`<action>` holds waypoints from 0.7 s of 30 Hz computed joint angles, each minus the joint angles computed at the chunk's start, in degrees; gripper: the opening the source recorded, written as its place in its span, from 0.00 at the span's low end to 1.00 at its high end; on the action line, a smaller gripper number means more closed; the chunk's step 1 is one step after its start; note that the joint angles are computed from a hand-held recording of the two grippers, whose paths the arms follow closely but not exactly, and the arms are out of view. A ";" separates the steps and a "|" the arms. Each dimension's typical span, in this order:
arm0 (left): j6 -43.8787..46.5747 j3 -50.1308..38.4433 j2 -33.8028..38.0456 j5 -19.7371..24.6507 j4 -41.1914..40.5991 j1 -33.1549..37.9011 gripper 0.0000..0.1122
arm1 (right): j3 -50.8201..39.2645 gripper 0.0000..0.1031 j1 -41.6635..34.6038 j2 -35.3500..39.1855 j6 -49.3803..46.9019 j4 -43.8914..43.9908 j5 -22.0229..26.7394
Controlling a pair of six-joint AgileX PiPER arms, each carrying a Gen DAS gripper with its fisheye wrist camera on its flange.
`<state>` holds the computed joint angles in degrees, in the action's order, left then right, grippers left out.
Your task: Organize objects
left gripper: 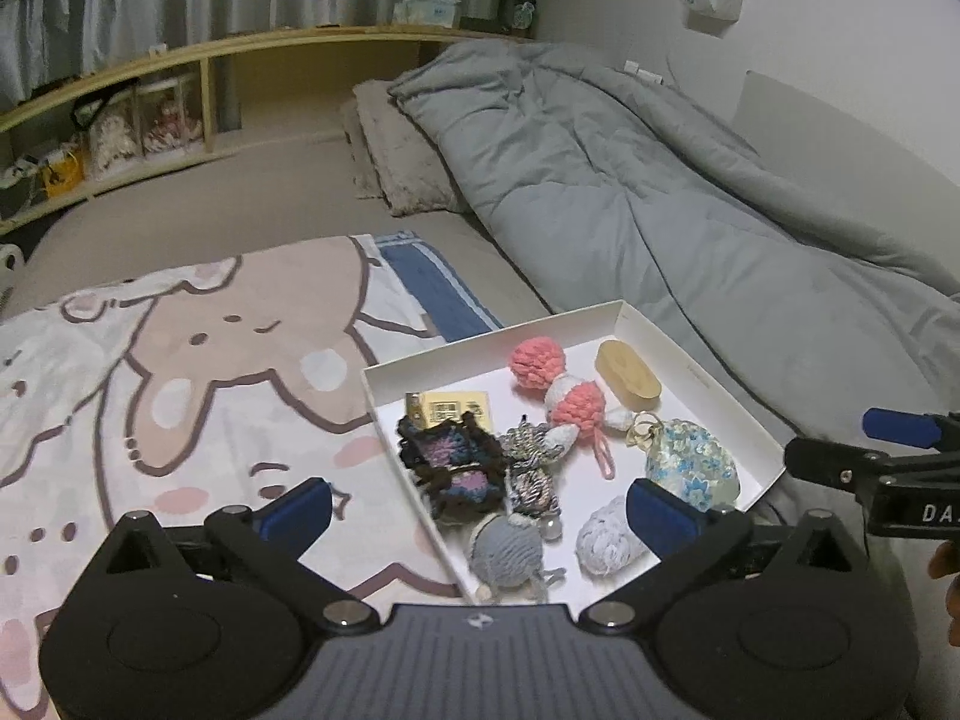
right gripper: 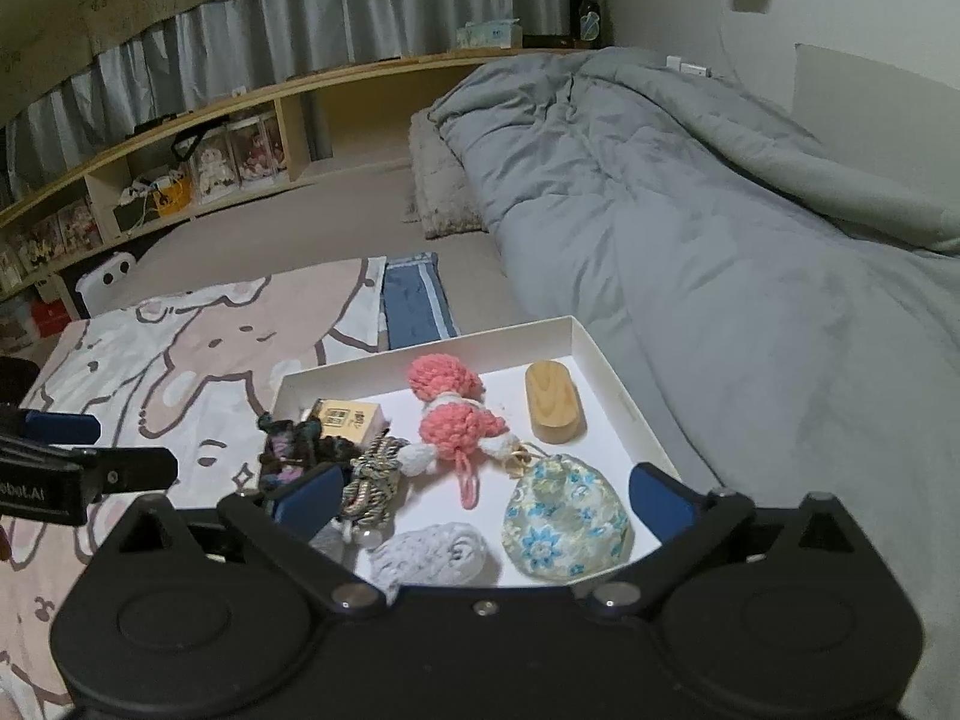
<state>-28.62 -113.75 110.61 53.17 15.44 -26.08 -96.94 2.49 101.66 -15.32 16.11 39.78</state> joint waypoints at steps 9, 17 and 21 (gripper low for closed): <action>-4.03 15.05 -10.23 -6.30 4.77 -1.20 0.92 | 10.41 1.00 2.76 -8.23 3.87 -4.15 -4.15; -7.36 23.57 -16.08 -8.28 8.99 -2.29 0.92 | 17.77 1.00 5.52 -13.77 9.85 -9.91 -6.78; -7.79 26.91 -18.06 -9.48 8.80 -2.50 0.92 | 20.82 1.00 7.04 -15.78 14.29 -14.22 -8.04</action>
